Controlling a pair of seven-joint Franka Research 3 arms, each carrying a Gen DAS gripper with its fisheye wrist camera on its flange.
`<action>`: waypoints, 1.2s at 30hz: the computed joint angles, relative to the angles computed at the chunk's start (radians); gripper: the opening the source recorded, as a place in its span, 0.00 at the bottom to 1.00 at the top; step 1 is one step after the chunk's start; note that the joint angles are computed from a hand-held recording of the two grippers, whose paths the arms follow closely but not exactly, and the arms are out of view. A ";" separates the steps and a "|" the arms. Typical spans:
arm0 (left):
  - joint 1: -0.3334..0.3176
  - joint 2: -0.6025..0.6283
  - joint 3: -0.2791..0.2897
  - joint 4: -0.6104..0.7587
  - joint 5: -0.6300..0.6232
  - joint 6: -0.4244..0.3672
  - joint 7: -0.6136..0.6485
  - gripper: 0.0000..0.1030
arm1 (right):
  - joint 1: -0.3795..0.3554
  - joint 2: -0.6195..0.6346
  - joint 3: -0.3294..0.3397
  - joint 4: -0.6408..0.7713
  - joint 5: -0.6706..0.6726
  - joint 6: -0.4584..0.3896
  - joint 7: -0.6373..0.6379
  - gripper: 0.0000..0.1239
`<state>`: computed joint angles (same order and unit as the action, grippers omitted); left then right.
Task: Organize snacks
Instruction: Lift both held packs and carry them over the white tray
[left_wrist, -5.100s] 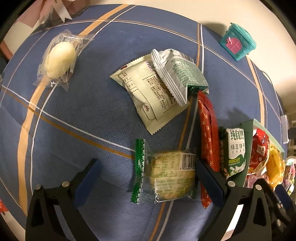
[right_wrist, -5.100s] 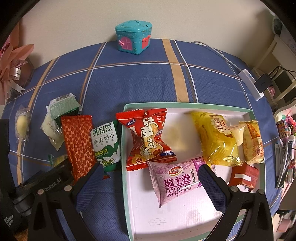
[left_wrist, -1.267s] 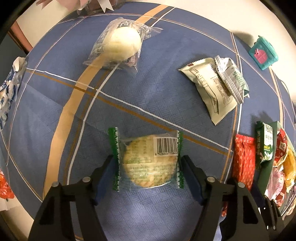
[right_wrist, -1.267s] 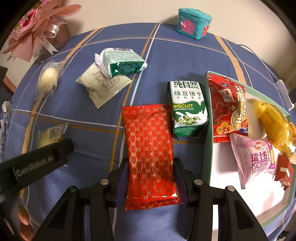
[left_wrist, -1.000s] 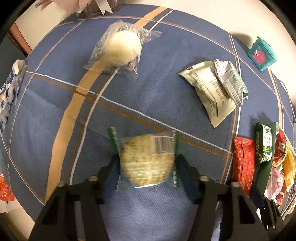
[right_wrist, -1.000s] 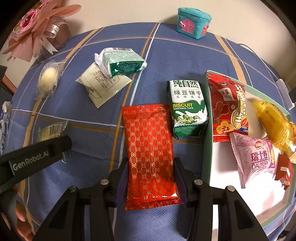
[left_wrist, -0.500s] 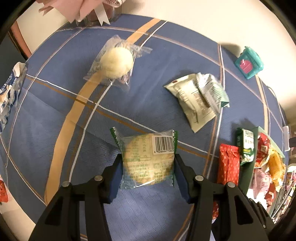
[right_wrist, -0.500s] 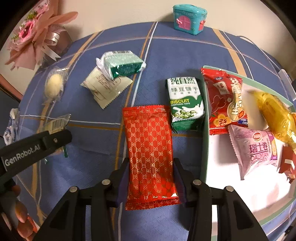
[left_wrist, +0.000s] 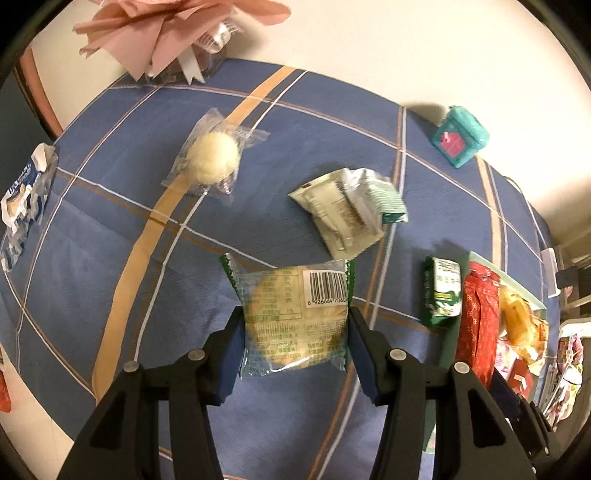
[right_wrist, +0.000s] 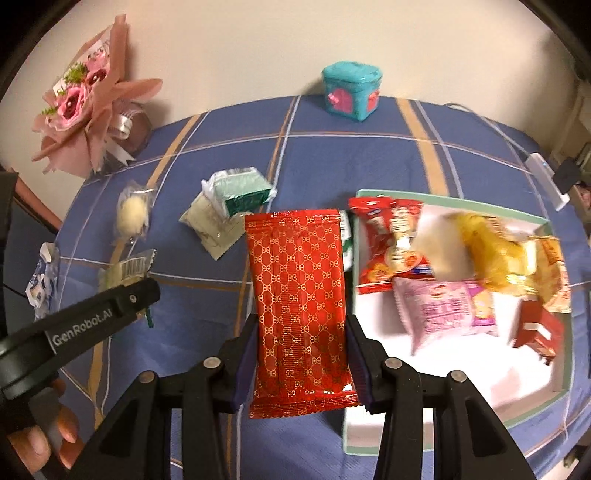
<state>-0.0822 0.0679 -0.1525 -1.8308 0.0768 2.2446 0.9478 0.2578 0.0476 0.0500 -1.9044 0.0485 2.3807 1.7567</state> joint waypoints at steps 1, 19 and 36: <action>-0.003 0.011 -0.003 0.011 0.003 0.002 -0.004 0.53 | 0.003 -0.007 0.001 -0.004 -0.009 -0.002 0.015 0.38; -0.092 0.080 -0.062 0.126 -0.039 -0.022 0.094 0.53 | -0.125 -0.128 -0.047 -0.101 -0.086 0.007 0.186 0.38; -0.181 0.163 -0.102 0.252 -0.034 -0.094 0.210 0.54 | -0.219 -0.180 -0.057 -0.135 -0.147 -0.001 0.285 0.38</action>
